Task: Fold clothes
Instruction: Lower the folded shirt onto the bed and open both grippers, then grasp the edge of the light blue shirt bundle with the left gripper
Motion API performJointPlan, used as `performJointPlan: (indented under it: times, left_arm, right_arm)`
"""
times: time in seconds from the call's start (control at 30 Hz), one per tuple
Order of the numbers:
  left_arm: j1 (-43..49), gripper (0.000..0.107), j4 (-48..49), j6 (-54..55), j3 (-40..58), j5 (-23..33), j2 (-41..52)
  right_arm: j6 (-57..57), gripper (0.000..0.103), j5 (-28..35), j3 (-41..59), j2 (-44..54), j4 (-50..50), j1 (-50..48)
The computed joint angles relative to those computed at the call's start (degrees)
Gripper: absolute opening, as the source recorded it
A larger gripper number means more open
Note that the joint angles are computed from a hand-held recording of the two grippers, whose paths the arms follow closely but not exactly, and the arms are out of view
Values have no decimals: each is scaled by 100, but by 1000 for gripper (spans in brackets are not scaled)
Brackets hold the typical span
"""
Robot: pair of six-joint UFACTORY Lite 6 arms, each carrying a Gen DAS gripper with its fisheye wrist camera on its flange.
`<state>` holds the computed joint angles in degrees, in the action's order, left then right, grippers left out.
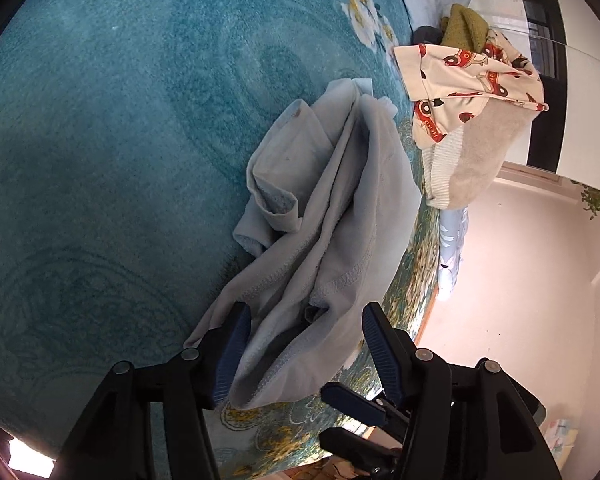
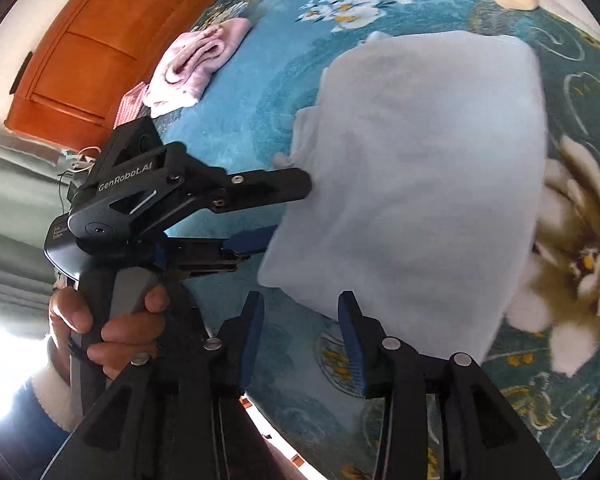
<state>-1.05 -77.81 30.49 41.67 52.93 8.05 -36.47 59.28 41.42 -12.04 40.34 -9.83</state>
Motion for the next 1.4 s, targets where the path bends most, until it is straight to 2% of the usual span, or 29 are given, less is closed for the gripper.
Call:
performJointPlan:
  times: [0.13, 0.2, 0.27, 0.3, 0.33, 0.43, 0.5, 0.6, 0.7, 0.8, 0.9, 0.93, 0.97, 1.03, 1.2, 1.27, 1.4]
  left_arm:
    - [-448, 60, 345, -98, 294, -252, -4]
    - [-695, 53, 609, -197, 436, -433, -70]
    - [-872, 19, 889, -390, 529, -576, -63]
    - [-914, 10, 948, -416, 540, -598, -43]
    - [-898, 7, 891, -348, 492, -606, -101]
    - [-578, 6, 140, 363, 74, -502, -734]
    - [-429, 6, 257, 254, -82, -747, -1319]
    - [-501, 6, 1470, -944, 10, -1145, -1059]
    - [-224, 6, 1243, -876, -178, -1024, -756]
    - [-112, 8, 1002, -587, -342, -939, -957]
    - [-96, 16, 869, -495, -380, -902, -1061]
    - [-56, 31, 773, -432, -440, -926, -1204]
    - [12, 55, 648, -316, -485, -948, -1330]
    - [143, 72, 467, -56, -387, -973, -1244]
    - [319, 73, 597, 76, 478, -1197, -82]
    - [323, 73, 313, 287, 830, -1128, 415]
    - [-24, 74, 455, 246, 1720, -1126, 1268]
  right_arm:
    - [-146, 42, 245, -18, 92, -273, -1486]
    - [-219, 42, 285, -8, 215, -334, -2048]
    - [-264, 42, 329, -15, 349, -298, -2438]
    - [-277, 42, 354, -23, 417, -251, -2558]
    - [-287, 42, 367, -30, 475, -210, -2639]
    - [-344, 42, 392, 34, 594, -128, -2731]
    - [-430, 42, 422, 66, 617, -46, -2752]
    - [-479, 42, 294, -5, 656, -27, -2616]
    - [-494, 44, 174, -81, 701, -50, -2598]
    - [-573, 46, 191, -193, 735, 16, -2661]
    - [-541, 46, 124, -252, 747, -2, -2637]
    - [-561, 46, 116, -266, 747, 21, -2652]
    - [-606, 46, 114, -278, 750, 64, -2679]
    - [-645, 46, 103, -247, 779, 84, -2735]
    - [-746, 46, 150, -9, 1011, 193, -2860]
    - [-772, 46, 185, 93, 1079, 191, -2903]
    - [-785, 46, 208, 256, 1237, 170, -2970]
